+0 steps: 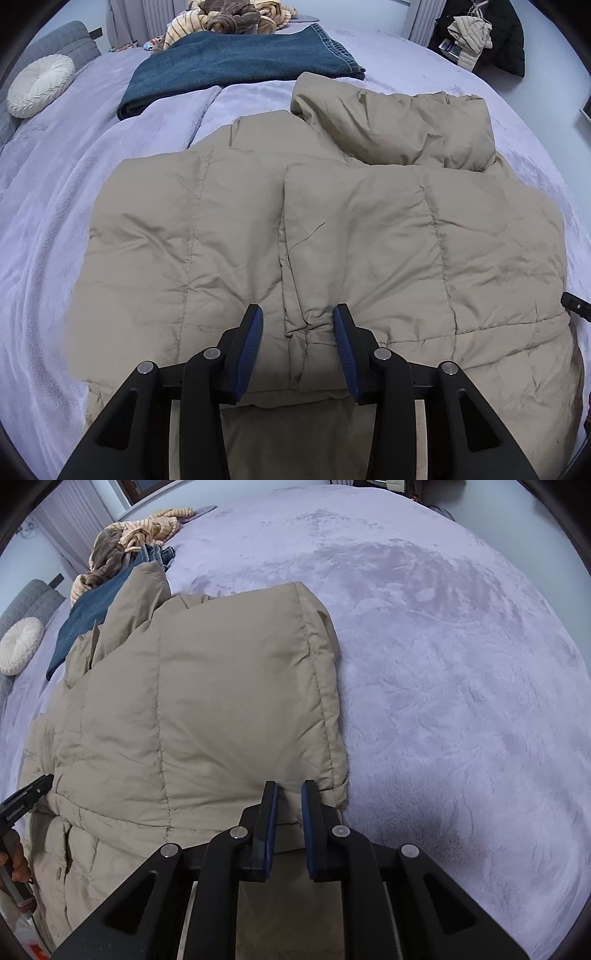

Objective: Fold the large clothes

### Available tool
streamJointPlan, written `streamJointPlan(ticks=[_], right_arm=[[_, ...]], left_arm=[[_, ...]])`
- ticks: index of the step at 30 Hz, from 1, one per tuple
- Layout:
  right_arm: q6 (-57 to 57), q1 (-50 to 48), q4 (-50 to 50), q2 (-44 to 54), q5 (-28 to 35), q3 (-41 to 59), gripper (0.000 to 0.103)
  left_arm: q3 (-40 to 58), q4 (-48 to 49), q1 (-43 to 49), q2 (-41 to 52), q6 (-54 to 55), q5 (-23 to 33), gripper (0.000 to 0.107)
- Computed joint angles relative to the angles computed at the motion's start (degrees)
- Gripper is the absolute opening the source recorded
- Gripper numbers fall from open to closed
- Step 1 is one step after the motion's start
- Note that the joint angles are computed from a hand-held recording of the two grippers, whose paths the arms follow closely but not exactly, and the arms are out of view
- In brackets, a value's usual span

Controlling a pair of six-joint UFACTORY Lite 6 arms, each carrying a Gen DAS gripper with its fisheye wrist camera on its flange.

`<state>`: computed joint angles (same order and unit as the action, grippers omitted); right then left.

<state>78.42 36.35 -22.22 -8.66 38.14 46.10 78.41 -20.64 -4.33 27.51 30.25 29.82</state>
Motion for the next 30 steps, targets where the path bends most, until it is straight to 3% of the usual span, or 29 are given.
streamJointPlan(ticks=[2,8,10,11,15,20,21,22,23,29,30], right_arm=[[-1.9,0.2,3.2,-3.2,2.2,0.2,0.017],[-1.5,3.6,10.4,-12.0,8.4,-0.3,0.018],[1.3,6.3,10.8,-13.2,10.3,0.6,0.018],[2.9,7.8,10.7,-14.0,11.3,1.0,0.020],[8.6,13.6,10.3,-15.0,15.3,3.6,0.039],[14.9,20.2,10.8,-16.1,18.4,5.2,0.039],[15.6,21.1,11.0,-16.4,18.8,5.3,0.042],[16.6,22.1,10.9,-16.7,19.2,5.5,0.047],[17.8,23.4,10.7,-17.0,19.6,5.6,0.054],[21.0,28.0,10.7,-18.8,20.0,5.4,0.058],[21.5,28.7,11.0,-19.2,19.8,5.1,0.064]], left_arm=[[-0.8,2.6,0.4,-2.7,-3.3,1.8,0.043],[-4.4,5.8,1.8,-11.3,-8.0,8.4,0.044],[-6.0,7.6,1.8,-14.6,-10.3,9.7,0.064],[-7.7,8.0,2.0,-17.3,-11.0,9.8,0.068],[-10.4,9.2,2.6,-23.3,-12.0,13.3,0.069],[-13.5,10.3,2.8,-29.2,-13.6,18.6,0.069],[-14.5,10.3,2.8,-30.7,-13.7,19.4,0.078],[-15.5,10.8,2.5,-32.4,-14.4,19.9,0.099],[-17.1,11.4,2.2,-35.0,-15.3,19.9,0.103],[-22.2,14.1,-0.5,-43.8,-19.8,23.7,0.103],[-22.9,14.5,-0.8,-45.0,-20.8,24.4,0.103]])
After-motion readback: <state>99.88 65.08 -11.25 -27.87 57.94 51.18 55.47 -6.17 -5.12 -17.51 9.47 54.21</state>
